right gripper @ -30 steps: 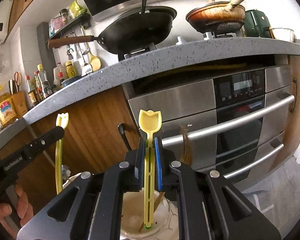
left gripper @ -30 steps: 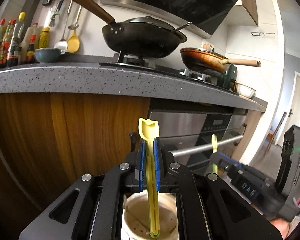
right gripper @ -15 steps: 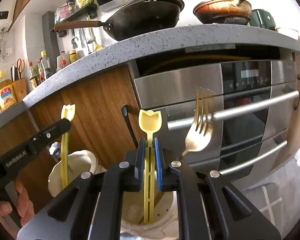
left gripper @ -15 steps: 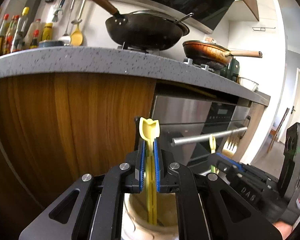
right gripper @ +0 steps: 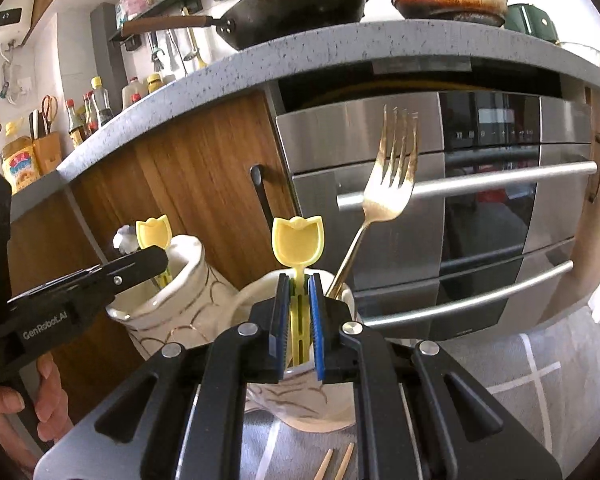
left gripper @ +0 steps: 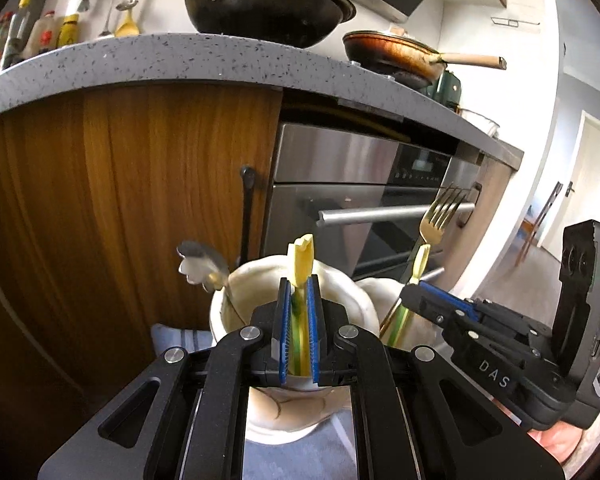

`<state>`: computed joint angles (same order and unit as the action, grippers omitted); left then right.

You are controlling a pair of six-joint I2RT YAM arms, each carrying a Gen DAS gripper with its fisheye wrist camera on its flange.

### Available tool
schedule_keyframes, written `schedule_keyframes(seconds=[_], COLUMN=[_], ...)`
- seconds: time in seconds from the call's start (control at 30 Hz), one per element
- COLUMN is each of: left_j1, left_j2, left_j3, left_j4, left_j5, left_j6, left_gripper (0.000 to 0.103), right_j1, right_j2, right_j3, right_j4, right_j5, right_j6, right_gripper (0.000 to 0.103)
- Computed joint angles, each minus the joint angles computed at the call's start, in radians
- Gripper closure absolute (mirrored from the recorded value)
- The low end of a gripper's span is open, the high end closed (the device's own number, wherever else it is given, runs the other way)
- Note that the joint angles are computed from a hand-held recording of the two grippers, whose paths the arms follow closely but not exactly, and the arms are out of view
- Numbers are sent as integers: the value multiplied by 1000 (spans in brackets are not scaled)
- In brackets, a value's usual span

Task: Organize utensils
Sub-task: 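Lift both yellow spatulas and lower them into the ceramic holder cups, then open both tools to release the yellow spatulas into the holder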

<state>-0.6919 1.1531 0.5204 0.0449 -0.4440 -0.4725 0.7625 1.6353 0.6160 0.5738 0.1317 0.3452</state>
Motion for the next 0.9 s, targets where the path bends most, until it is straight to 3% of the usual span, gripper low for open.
schedule_keyframes(seconds=[0.47, 0.57, 0.77, 0.9], left_j1=[22, 21, -9, -49], left_j2=[16, 7, -39, -80], left_j3=[35, 34, 29, 30], left_j4=[-35, -39, -63, -98], left_j5=[44, 46, 18, -19], left_j6=[-1, -7, -12, -15], left_gripper=[94, 87, 79, 70], right_j1=[-8, -3, -4, -10], right_j2=[-3, -14, -63, -143], right_j3=[25, 20, -3, -53], right_j4=[-72, -74, -84, -97], right_j5=[-12, -8, -10, -5], right_j6=[3, -1, 4, 14], right_gripper=[93, 92, 80, 62])
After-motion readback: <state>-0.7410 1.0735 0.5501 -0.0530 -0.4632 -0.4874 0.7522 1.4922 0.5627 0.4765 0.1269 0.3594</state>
